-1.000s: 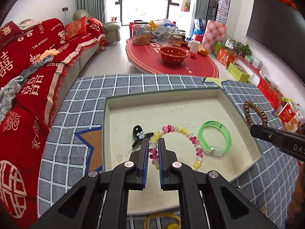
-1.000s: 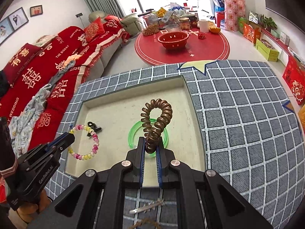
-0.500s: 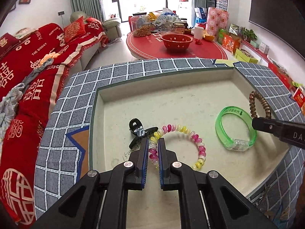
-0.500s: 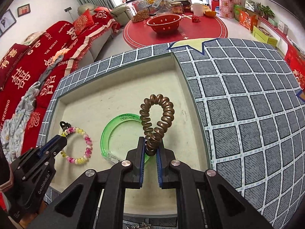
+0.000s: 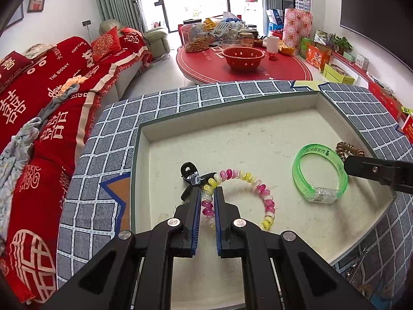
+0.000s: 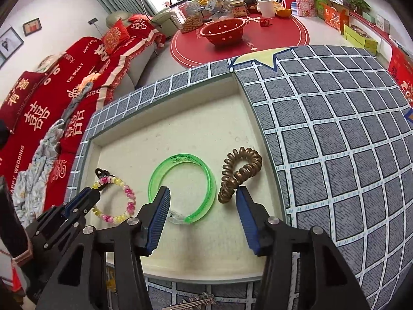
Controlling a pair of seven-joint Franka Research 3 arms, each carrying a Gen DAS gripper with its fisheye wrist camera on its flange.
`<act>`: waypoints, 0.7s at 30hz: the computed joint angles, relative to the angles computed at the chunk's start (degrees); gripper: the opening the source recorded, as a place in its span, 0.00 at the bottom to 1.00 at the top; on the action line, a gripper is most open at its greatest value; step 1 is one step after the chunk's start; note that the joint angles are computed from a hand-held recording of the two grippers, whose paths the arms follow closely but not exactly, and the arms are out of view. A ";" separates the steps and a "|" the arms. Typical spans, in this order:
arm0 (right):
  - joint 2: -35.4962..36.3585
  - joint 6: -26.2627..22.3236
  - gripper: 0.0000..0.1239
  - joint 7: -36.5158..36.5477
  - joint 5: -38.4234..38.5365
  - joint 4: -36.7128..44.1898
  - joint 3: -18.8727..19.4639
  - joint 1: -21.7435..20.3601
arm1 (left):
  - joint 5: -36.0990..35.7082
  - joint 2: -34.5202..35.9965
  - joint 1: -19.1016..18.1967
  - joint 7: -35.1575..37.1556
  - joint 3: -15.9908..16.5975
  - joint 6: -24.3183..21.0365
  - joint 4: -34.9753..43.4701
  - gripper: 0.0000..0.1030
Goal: Organize jewelry
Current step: 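Open the right tool to drop the wooden bracelet while the left tool releases the beaded bracelet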
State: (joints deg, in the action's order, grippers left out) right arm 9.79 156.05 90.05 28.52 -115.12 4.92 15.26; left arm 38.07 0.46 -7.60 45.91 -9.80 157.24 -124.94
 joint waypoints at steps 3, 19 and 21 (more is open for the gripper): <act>-1.25 0.54 0.47 -2.26 3.95 -0.91 0.78 -0.61 | 0.81 -0.11 -0.04 -0.53 -0.01 0.00 0.21 0.22; -8.82 1.79 0.63 -6.88 12.84 -7.48 0.33 0.76 | 0.09 -4.77 0.23 0.12 -0.44 1.22 -3.12 0.22; -10.39 2.27 0.64 -7.86 14.05 -8.86 0.21 1.19 | -0.40 -6.37 0.52 0.18 -0.69 1.68 -4.49 0.22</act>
